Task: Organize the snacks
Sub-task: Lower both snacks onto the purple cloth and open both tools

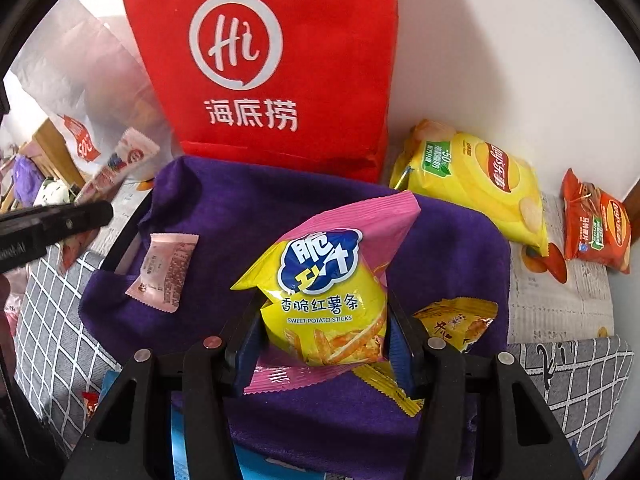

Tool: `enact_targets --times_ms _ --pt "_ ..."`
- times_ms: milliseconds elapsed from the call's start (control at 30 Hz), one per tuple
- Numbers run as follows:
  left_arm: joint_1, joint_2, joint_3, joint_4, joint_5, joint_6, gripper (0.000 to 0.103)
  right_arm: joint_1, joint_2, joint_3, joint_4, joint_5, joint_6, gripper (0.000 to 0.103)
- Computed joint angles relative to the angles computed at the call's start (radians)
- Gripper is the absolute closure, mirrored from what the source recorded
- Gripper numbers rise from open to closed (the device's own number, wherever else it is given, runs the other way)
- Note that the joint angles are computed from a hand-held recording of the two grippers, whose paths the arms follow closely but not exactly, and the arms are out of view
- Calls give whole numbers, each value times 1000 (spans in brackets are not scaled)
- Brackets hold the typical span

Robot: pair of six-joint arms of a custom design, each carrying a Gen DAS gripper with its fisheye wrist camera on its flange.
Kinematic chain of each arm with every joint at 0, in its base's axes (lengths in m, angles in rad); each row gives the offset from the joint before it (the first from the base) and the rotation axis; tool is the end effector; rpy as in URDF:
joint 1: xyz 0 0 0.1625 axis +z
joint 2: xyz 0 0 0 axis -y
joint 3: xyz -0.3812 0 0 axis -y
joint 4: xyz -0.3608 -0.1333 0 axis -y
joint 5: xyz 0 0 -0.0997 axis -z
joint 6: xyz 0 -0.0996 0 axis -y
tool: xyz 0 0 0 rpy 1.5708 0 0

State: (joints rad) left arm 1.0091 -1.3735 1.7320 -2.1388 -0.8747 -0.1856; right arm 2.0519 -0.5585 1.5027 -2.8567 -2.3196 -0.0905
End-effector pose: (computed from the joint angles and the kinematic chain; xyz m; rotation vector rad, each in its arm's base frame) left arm -0.1133 -0.5502 0.3557 0.3747 2.4805 -0.5774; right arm 0.3603 -0.5488 0.0369 0.5221 -2.3557 0.5910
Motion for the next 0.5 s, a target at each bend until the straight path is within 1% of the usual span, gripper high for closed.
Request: enact_targets --times_ms 167,200,267,367,500 --pt "5 19 -2 24 1 -9 85 -4 -2 -2 4 4 6 47" --pt "5 21 -1 27 3 -11 85 -4 -2 -2 3 4 6 46" --pt "5 25 -1 38 8 -16 85 -3 -6 3 -9 7 -1 42" --pt "5 33 -5 57 13 -26 85 2 -10 11 -39 -3 -9 41" --pt "6 41 -9 79 15 -34 85 8 -33 29 -72 11 -7 41"
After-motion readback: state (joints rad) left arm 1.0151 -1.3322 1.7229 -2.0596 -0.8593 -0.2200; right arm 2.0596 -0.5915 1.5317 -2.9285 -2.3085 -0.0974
